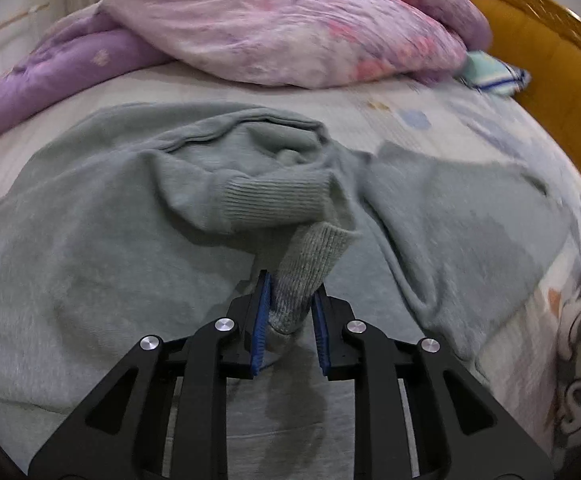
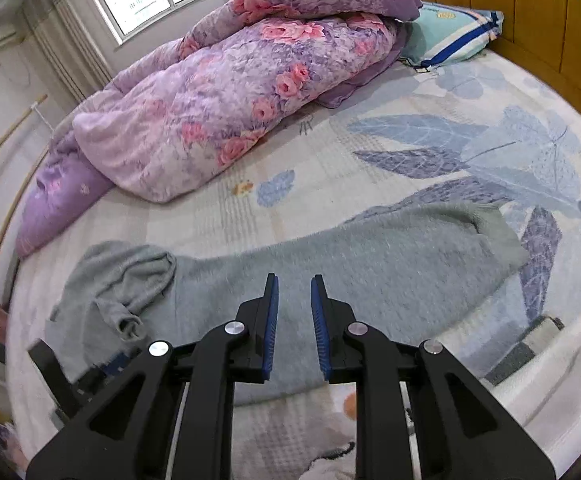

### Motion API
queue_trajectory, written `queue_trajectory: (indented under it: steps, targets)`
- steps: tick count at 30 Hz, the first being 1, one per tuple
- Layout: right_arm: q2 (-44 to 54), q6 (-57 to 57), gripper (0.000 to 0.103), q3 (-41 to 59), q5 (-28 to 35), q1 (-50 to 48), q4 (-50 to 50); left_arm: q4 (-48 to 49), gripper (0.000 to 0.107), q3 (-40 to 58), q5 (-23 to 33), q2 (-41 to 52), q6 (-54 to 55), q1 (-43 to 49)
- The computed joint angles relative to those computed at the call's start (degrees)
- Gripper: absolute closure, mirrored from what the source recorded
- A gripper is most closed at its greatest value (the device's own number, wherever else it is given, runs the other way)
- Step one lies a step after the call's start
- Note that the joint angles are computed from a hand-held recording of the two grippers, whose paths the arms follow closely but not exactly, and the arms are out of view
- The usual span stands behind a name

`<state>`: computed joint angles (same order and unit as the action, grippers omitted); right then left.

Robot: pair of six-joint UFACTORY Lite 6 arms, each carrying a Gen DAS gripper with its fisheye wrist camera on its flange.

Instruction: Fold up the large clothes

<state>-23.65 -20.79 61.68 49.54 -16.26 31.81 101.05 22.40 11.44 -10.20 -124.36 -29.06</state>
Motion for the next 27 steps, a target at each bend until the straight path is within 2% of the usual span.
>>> queue_trajectory:
  steps: [2, 4, 6, 7, 8, 10, 12, 14, 16, 21, 23, 27]
  targets:
    - [2.95, -0.48, 0.086, 3.45, 1.21, -1.84, 1.05, -1.82, 0.087, 0.62, 2.38, 1.61, 0.77, -2.81]
    - [7.00, -1.08, 0.086, 8.53, 2.96, -6.53, 2.59, 0.26, 0.086, 0.06, 2.00, 1.81, -1.32, -2.94]
    - [10.37, -0.69, 0.081, 12.42, 4.46, -10.57, 3.35, 4.60, 0.084, 0.20, 2.38, 3.51, -6.36, -3.40]
    - [12.44, 0.61, 0.073, 14.48, 4.70, -11.95, 2.51, 6.30, 0.083, 0.27, 2.44, 4.16, -8.05, -3.42]
    - [15.90, 2.44, 0.067, 17.49, 5.73, -13.78, 1.04, 6.61, 0.082, 0.28, 2.54, 4.36, -8.45, -3.71]
    - [19.51, 5.39, 0.066, 19.93, 6.08, -15.64, -1.04, 6.24, 0.078, -0.02, 2.82, 4.00, -8.61, -4.51]
    - [22.37, 12.38, 0.066, 21.31, 3.71, -15.66, -9.84, 1.32, 0.078, 0.32, 4.04, 3.94, -4.91, -6.27]
    - [24.96, 15.96, 0.062, 21.49, 2.86, -17.21, -12.82, 0.30, 0.076, 0.12, 3.71, 3.41, -4.45, -7.19]
    - [28.81, 14.03, 0.061, 20.93, 4.34, -21.82, -7.37, 0.77, 0.073, -0.44, 3.51, 2.67, -5.50, -8.01]
    - [35.82, 10.98, 0.058, 18.70, 4.77, -27.33, -2.09, -1.45, 0.073, -0.15, 7.52, 4.71, -3.94, -11.65]
    - [36.88, 6.74, 0.056, 18.13, 5.11, -27.81, 2.03, -0.29, 0.073, -0.21, 7.48, 4.89, -5.05, -11.55]
    - [37.95, 7.36, 0.051, 18.51, 4.40, -26.15, 1.22, 0.01, 0.073, -0.19, 6.96, 4.92, -6.54, -11.39]
